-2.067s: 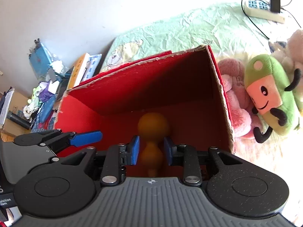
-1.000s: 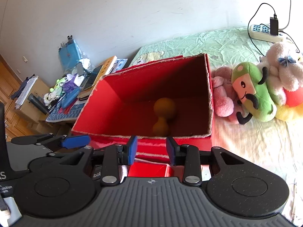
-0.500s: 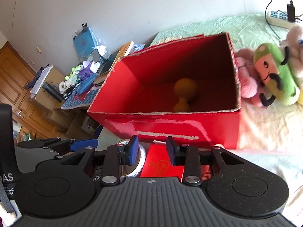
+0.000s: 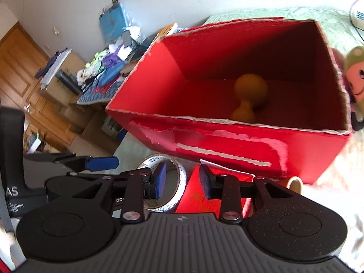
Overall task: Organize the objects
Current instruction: 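Grasp the rim of the clear tape roll with the right gripper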
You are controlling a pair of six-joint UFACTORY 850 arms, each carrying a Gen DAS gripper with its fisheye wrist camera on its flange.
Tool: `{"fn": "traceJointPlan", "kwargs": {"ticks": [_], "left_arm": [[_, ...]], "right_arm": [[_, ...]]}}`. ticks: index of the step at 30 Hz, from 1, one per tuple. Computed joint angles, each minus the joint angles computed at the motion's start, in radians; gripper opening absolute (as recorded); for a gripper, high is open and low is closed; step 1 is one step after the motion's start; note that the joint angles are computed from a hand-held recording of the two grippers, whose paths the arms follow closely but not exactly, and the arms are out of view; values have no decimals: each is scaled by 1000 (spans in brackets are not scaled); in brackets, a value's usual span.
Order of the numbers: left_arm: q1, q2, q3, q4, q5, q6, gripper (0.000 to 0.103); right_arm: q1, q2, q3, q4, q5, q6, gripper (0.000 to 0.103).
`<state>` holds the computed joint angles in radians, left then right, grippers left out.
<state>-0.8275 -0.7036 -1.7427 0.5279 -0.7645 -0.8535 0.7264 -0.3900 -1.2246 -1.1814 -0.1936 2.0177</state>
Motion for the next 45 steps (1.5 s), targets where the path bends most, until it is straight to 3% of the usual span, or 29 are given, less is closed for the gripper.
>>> {"fn": "traceJointPlan", "kwargs": {"ticks": [9, 14, 20, 22, 28, 32, 35, 40, 45], "left_arm": [[24, 13, 38, -46, 35, 22, 52], [32, 10, 51, -102, 43, 53, 41], [35, 9, 68, -163, 68, 109, 30], [37, 9, 73, -177, 74, 118, 29], [58, 30, 111, -253, 132, 152, 25], [67, 25, 115, -303, 146, 188, 19], [68, 24, 114, -304, 152, 186, 18], [58, 25, 101, -272, 118, 180, 16], [39, 87, 137, -171, 108, 109, 15]], "right_arm": [[-12, -28, -27, 99, 40, -147, 33], [-8, -48, -50, 261, 20, -315, 33], [-5, -64, -59, 316, 13, -359, 32], [-1, -70, -65, 327, 10, -377, 26], [8, -90, -93, 327, -23, -396, 24], [7, -105, -111, 430, -34, -505, 15], [10, -112, -123, 436, -62, -523, 11], [4, -100, -117, 490, -40, -559, 11], [16, -62, -98, 360, -21, -460, 11]]}}
